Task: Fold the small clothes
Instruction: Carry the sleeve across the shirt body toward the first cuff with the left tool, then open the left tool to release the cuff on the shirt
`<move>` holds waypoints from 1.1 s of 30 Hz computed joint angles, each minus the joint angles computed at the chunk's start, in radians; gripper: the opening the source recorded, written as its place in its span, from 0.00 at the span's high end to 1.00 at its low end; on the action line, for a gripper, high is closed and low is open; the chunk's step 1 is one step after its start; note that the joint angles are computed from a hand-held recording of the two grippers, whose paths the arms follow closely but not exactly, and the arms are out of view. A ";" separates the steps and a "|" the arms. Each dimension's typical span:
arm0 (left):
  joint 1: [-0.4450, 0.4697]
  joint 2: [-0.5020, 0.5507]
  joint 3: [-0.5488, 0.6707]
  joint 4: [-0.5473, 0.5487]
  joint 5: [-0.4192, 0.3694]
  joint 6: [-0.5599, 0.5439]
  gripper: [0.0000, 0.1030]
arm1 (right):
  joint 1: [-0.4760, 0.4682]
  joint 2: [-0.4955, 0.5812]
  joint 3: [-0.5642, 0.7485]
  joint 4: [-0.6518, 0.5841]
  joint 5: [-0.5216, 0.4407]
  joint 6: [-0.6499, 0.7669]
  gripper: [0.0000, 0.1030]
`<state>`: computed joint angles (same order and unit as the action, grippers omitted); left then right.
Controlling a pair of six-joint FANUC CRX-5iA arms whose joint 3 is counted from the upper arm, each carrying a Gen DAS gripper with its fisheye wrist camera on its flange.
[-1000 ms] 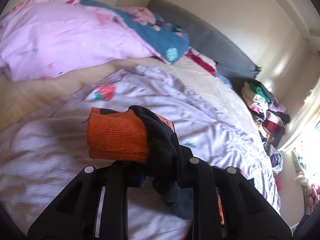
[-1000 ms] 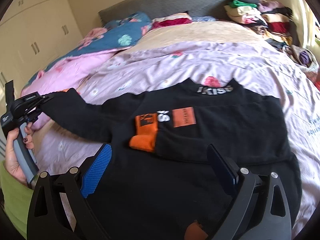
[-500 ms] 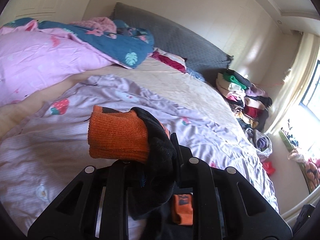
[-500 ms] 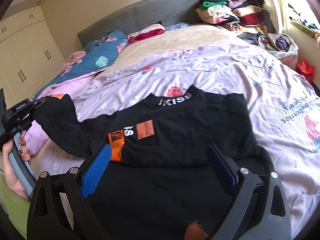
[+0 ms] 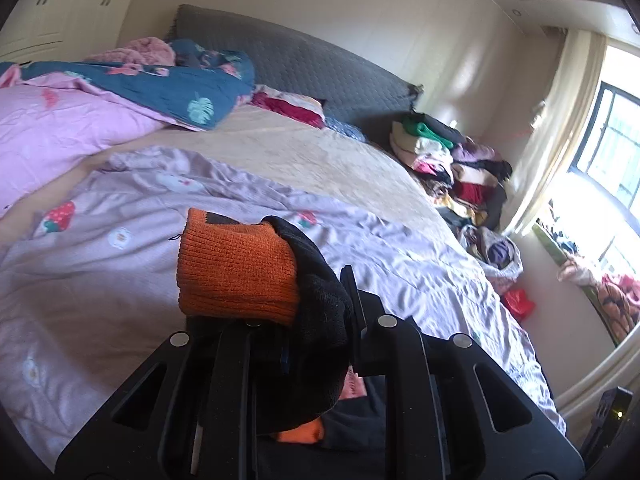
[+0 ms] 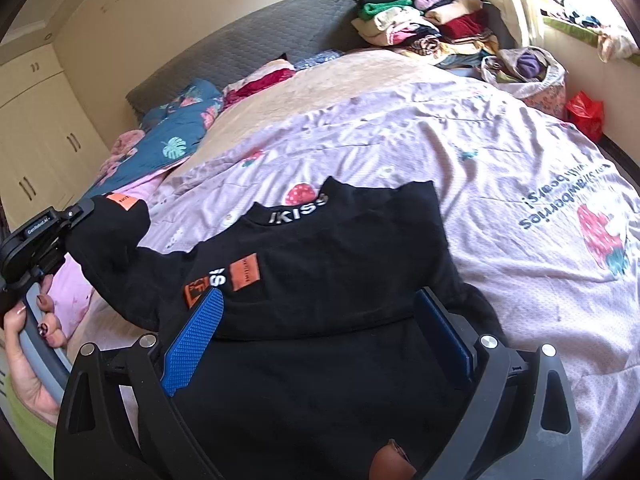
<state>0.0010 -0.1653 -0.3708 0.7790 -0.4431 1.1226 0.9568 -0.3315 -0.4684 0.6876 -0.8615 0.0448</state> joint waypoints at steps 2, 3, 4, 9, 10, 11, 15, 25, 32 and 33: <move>-0.025 0.010 0.002 -0.012 0.008 0.003 0.88 | -0.001 -0.012 -0.012 0.006 -0.008 -0.012 0.08; -0.034 0.015 0.007 -0.023 0.008 0.011 0.88 | -0.002 -0.018 -0.017 0.006 -0.009 -0.016 0.08; -0.044 0.020 0.011 -0.033 0.008 0.017 0.88 | -0.004 -0.027 -0.025 0.008 -0.010 -0.023 0.08; -0.098 0.060 0.042 -0.113 0.008 0.058 0.88 | -0.016 -0.063 -0.058 0.013 -0.010 -0.050 0.08; -0.110 0.069 0.052 -0.147 0.007 0.079 0.88 | -0.019 -0.068 -0.062 0.013 -0.009 -0.054 0.08; -0.118 0.077 0.060 -0.171 0.002 0.092 0.88 | -0.020 -0.073 -0.068 0.013 -0.009 -0.057 0.08; -0.154 0.113 0.079 -0.237 -0.007 0.122 0.88 | -0.024 -0.094 -0.087 0.014 -0.013 -0.074 0.08; -0.219 0.200 0.075 -0.156 -0.080 -0.072 0.85 | -0.049 -0.136 -0.127 0.013 -0.021 -0.117 0.08; -0.232 0.231 0.047 -0.008 -0.180 -0.251 0.62 | -0.068 -0.147 -0.136 0.005 -0.034 -0.134 0.08; -0.232 0.234 0.044 0.003 -0.196 -0.265 0.59 | -0.071 -0.143 -0.134 0.000 -0.036 -0.132 0.08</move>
